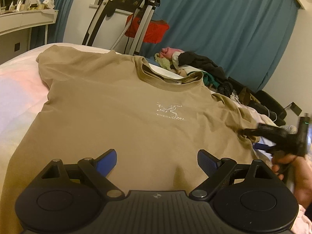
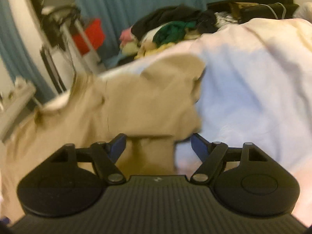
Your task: Fold clothes
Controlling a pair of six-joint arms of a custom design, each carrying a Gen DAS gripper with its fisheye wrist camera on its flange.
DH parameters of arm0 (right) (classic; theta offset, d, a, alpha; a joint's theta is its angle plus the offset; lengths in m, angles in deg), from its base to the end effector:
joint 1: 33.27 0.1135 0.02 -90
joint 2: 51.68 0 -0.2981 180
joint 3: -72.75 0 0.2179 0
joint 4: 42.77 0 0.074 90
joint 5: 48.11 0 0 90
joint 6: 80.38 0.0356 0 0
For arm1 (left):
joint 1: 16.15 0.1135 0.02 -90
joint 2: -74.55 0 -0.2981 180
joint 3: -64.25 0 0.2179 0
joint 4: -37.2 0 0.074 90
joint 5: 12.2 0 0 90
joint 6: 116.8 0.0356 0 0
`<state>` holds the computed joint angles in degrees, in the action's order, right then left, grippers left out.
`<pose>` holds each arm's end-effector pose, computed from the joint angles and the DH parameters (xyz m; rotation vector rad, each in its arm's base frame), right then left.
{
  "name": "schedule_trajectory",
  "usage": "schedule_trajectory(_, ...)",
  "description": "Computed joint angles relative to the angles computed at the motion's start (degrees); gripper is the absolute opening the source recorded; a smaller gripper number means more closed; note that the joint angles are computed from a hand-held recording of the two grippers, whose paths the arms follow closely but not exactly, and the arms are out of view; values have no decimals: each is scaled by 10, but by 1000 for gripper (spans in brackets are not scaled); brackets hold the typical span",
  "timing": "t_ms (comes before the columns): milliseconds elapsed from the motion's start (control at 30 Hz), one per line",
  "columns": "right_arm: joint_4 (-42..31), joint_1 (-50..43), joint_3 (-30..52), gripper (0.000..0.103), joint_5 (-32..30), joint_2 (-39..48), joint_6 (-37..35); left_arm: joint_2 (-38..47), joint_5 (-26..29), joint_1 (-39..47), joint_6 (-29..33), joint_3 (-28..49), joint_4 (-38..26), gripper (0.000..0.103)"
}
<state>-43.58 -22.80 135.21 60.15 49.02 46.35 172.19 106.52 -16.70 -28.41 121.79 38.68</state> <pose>0.3267 0.0490 0.2036 0.6660 2.1113 0.0960 0.3083 -0.0201 0.2029 0.2497 2.1949 -0.5811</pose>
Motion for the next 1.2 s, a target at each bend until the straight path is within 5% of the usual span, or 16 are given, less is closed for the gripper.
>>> schedule_trajectory(100, -31, 15, 60, 20, 57, 39, -21, -4, -6, -3, 4, -6, 2, 91)
schedule_trajectory(333, -41, -28, 88, 16, 130, 44, 47, 17, -3, -4, 8, 5, -1, 91)
schedule_trajectory(467, -29, -38, 38, 29, 125, 3, 49, 33, -2, -6, 16, 15, -12, 91)
schedule_trajectory(633, -126, 34, -31, 53, 97, -121, 91, 27, 3, -7, 28, 20, -32, 91)
schedule_trajectory(700, -188, 111, -60, 67, 121, -193, 153, 13, 7, -5, 38, 13, -39, 91)
schedule_trajectory(833, -375, 335, -50, 71, 219, -279, 367, -32, 17, 7, 68, -5, -66, 91)
schedule_trajectory(1067, -711, 635, 82, 76, 301, -190, 730, -143, 42, 74, 200, 27, -296, 91)
schedule_trajectory(1200, -723, 670, 85, 76, 276, -187, 799, -189, 64, 154, 316, 53, -448, 91)
